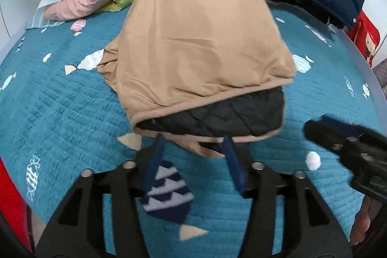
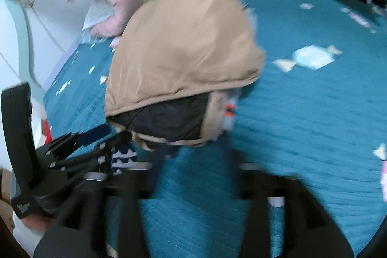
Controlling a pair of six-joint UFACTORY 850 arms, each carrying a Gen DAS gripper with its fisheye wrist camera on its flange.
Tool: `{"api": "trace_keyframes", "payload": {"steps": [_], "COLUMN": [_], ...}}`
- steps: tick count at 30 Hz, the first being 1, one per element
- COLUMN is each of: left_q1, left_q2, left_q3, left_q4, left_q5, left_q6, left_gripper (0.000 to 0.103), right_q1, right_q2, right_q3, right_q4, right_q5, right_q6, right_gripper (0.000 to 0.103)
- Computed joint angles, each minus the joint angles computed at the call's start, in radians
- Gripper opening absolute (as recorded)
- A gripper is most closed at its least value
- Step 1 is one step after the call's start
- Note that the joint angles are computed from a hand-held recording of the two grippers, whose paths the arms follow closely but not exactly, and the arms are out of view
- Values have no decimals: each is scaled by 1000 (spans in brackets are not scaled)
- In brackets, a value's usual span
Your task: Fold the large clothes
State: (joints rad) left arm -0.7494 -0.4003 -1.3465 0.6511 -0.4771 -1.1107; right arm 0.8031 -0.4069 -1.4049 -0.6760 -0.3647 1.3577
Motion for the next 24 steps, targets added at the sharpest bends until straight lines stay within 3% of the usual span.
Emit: {"api": "trace_keyframes", "payload": {"steps": [4,10,14,21,24], "left_q1": [-40,-116,-170,-264,-290], "left_q2": [-21,-39,-64,-139,-150], "left_q3": [-47,-116,-197,-386,-428], "left_q4": [34,64,84,109,150], "left_q5": [-33,-68,-115,-220,-219], "left_q6": [-60,-147,-155,-123,-155], "left_gripper": [71,89,90,91,91], "right_q1": [4,11,26,43,54], "right_q2": [82,199,294,430,450], "right_q3": [78,190,267,363,367], "right_q4": [-160,-338,-402,-427,-431], "right_q5": [-78,-216,-352,-495,-561], "right_q6": [144,344,416,444,434], "right_gripper": [88,91,95,95,95]}}
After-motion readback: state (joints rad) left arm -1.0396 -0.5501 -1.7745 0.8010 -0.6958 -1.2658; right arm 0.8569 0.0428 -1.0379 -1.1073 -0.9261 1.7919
